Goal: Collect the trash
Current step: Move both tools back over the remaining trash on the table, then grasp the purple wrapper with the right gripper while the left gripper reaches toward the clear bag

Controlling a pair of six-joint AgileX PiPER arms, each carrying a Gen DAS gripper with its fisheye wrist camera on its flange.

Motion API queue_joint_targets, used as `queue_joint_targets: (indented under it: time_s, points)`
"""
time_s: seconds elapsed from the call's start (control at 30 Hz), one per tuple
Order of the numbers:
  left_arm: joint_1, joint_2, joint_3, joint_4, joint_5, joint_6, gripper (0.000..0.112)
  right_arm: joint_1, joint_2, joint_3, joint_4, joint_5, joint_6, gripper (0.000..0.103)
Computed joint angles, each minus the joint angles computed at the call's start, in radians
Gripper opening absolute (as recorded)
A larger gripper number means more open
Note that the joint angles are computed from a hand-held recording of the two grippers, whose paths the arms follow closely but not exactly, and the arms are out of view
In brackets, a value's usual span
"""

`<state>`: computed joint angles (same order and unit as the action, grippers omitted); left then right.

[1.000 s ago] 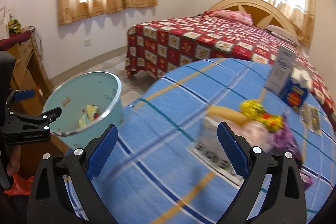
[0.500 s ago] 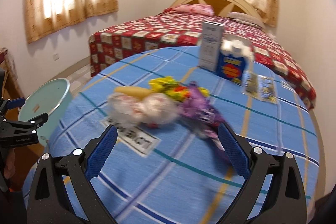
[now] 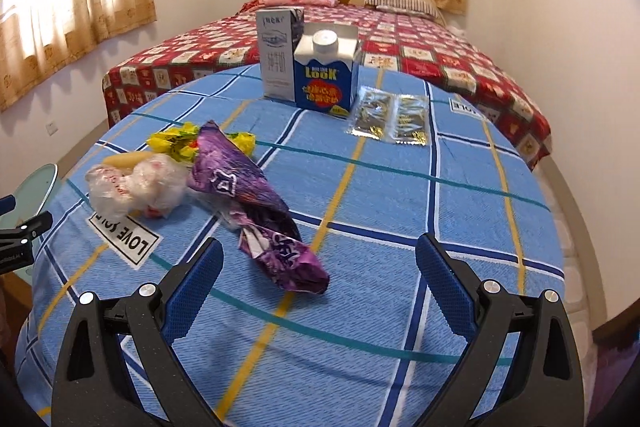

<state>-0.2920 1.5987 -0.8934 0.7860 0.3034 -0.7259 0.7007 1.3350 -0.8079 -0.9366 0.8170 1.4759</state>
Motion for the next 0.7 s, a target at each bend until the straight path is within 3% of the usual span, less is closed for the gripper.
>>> queue_joint_targets:
  time_s: [0.1, 0.23, 0.3, 0.4, 0.47, 0.53, 0.6, 0.7]
  points:
    - [-0.009, 0.014, -0.022, -0.035, 0.006, 0.026, 0.097, -0.045, -0.004, 0.004, 0.044, -0.045, -0.057, 0.095]
    - [-0.052, 0.022, -0.032, 0.118, 0.026, -0.128, 0.097, -0.092, -0.003, 0.001, 0.106, -0.1, -0.133, 0.094]
    - [-0.055, 0.024, -0.041, 0.123, 0.022, -0.137, 0.097, -0.1, 0.004, -0.004, 0.124, -0.116, -0.161, 0.093]
    - [-0.065, 0.026, -0.061, 0.105, 0.025, -0.135, 0.097, -0.124, 0.019, -0.014, 0.177, -0.145, -0.231, 0.081]
    - [-0.066, 0.026, -0.078, -0.016, 0.029, -0.019, 0.097, -0.146, 0.026, -0.022, 0.233, -0.169, -0.294, 0.071]
    - [-0.082, 0.024, -0.092, -0.086, 0.036, 0.049, 0.097, -0.165, 0.029, -0.022, 0.291, -0.196, -0.361, 0.051]
    - [-0.107, 0.022, -0.094, -0.073, 0.049, 0.04, 0.097, -0.176, 0.024, -0.017, 0.341, -0.22, -0.414, 0.034]
    - [-0.152, 0.033, -0.105, -0.024, 0.067, -0.016, 0.097, -0.17, -0.001, 0.009, 0.333, -0.242, -0.401, 0.022]
